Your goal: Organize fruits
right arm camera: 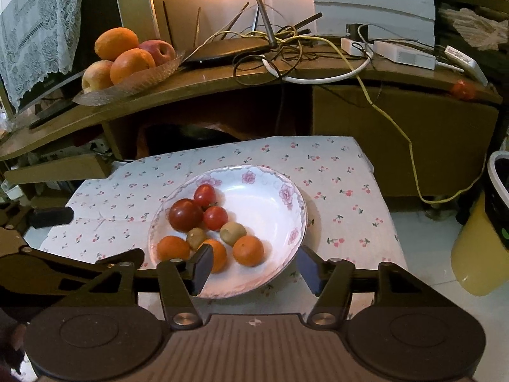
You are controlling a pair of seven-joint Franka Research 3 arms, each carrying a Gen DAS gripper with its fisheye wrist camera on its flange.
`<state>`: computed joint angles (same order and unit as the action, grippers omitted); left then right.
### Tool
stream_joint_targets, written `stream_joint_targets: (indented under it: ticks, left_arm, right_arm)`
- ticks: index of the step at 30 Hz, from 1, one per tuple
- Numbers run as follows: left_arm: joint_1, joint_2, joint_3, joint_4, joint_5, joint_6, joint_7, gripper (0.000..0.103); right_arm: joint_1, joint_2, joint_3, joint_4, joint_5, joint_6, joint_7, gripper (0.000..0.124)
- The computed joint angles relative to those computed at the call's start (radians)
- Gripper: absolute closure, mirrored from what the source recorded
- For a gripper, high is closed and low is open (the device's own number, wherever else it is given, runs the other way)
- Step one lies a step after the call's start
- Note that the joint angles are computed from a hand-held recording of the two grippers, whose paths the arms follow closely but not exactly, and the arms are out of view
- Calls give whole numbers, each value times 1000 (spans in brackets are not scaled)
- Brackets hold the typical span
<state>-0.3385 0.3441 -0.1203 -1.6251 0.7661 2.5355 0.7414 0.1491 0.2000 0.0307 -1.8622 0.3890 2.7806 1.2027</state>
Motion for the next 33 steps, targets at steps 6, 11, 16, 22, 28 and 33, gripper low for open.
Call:
stream_joint_targets:
  ticks: [6,11,16,22,28,33]
  left_arm:
    - [9,-61,-10,-75,-11,22,-37,0]
    - [13,-119,-22,-143,17,21,-83,0]
    - [25,-173,-41,-213,25,17,-123,0]
    - [33,-222,-65,-277,42,10,-171,0]
    - [40,-267,-85,-331,56,10,-202,0]
    - [47,-301,-100,-374,51,10,-222,0]
  right_arm:
    - [9,-68,-2,-79,-1,25,20,63]
    - [16,-134,2,-158,27,43,6,62]
    - [26,-193,-1,-225,48,48,-7,62]
    - [40,-246,-4,-285,53,47,-11,62]
    - [52,-293,-8,-335,69,58,-15,62]
    - [57,-326,-10,-371,61,57,-4,62]
